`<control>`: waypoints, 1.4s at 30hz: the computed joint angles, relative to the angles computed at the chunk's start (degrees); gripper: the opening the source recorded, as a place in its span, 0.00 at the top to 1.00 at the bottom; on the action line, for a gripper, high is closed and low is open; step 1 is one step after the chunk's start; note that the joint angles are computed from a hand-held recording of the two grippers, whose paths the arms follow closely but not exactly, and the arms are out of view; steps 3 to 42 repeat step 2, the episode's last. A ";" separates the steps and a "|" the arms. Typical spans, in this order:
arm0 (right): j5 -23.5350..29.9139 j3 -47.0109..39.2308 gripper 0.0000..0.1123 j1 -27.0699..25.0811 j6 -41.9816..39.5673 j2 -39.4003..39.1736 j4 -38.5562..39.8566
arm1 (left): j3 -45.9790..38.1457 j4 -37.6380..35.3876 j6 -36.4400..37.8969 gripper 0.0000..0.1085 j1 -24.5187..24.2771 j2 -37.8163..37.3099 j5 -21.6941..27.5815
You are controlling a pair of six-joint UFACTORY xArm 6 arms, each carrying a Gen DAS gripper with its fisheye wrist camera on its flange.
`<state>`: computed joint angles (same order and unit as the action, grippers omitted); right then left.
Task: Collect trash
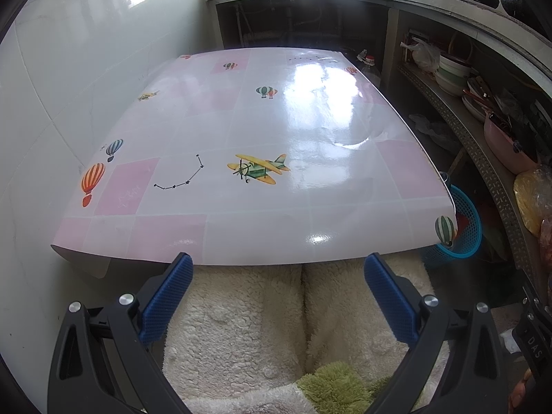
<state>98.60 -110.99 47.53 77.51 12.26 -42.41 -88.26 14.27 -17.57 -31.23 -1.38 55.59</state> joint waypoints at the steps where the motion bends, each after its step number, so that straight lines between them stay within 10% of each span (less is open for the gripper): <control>1: 0.02 -0.11 0.15 -0.03 -0.08 0.06 0.00 | -0.03 0.04 -0.12 0.10 -0.10 -0.01 0.06; 42: 0.03 -0.10 0.15 0.00 -0.02 0.06 0.02 | -0.05 -0.08 0.00 0.10 -0.01 0.05 0.01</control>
